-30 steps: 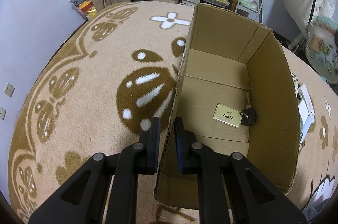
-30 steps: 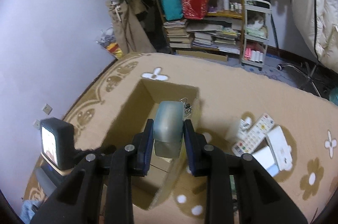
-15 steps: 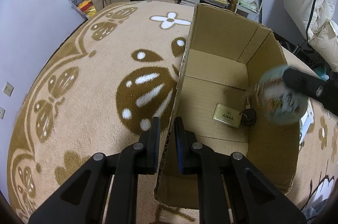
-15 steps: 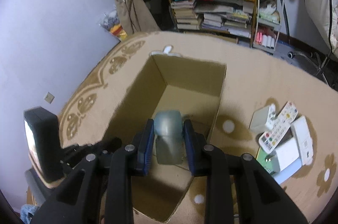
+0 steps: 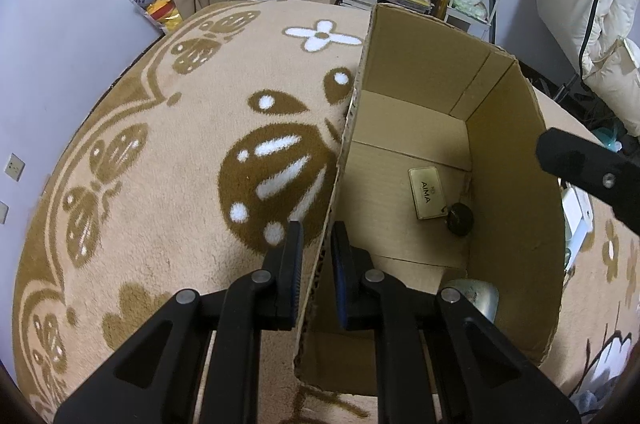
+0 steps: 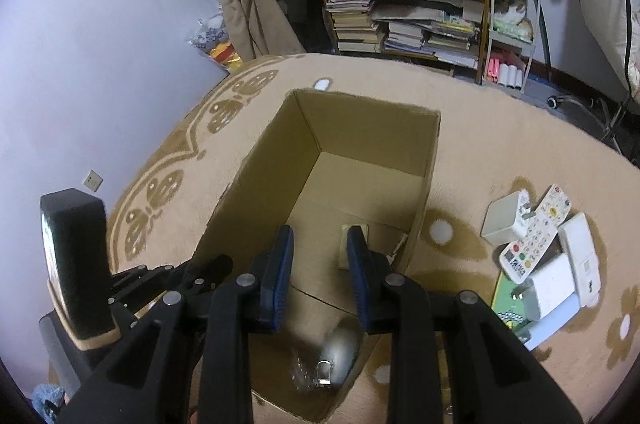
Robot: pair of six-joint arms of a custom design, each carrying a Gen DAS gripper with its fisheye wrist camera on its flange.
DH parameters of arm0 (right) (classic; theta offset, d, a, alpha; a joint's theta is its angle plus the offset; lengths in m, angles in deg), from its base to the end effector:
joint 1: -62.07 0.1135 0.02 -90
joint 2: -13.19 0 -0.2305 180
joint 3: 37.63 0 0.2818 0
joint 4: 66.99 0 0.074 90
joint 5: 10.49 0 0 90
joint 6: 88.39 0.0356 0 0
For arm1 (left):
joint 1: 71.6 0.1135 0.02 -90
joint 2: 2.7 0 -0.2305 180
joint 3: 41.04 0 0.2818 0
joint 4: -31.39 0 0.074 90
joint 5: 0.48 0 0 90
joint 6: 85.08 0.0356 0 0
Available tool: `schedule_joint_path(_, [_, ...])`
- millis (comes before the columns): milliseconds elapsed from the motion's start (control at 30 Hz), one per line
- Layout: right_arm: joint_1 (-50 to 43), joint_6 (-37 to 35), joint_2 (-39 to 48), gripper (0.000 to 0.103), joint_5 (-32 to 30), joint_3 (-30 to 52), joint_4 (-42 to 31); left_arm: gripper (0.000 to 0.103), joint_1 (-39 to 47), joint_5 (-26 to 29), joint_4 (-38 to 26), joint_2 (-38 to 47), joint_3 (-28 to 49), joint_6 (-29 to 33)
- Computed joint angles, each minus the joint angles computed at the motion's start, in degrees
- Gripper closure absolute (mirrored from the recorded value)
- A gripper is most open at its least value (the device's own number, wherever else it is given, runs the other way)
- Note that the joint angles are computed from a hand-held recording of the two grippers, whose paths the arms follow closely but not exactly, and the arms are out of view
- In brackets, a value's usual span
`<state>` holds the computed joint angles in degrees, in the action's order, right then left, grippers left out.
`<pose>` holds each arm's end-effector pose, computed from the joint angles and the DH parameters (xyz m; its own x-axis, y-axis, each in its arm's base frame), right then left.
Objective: Organize rigid objects
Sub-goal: 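Carry the tape dispenser into the box and release it from the right tool, then reach the right tool down to the ring of keys and grasp it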
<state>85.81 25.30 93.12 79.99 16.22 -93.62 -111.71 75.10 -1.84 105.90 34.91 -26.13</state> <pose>0.2740 0.1202 0.1294 -0.8268 0.0753 -0.5575 -0.0718 0.9688 0.2373 0.2926 -0.2349 0.0809 -0.8797 0.0879 -0.4673 0.1078 0.9940 -0.0161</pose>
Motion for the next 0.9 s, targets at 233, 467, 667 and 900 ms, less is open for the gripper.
schedule_joint_path(233, [-0.55,-2.23,-6.59,0.038,1.31,-2.58,-3.11,0.09,0.04,0.26,-0.06,-0.43,-0.08,-0.09])
schedule_joint_path(467, [-3.46,-4.98,-15.53,0.009,4.1,-6.03,-9.19,0.09,0.24,0.38,0.04,-0.91,-0.35,-0.08])
schedule_joint_path(667, [-9.69,-8.97,-22.59,0.003,3.84,-10.05,-14.07,0.09,0.39,0.23,-0.1,-1.04,-0.31,0.17])
schedule_joint_path(900, [-19.12,-12.46,-26.56,0.003,0.99,-16.45,-15.21,0.09,0.2,-0.28,0.23,-1.41,-0.79,0.18])
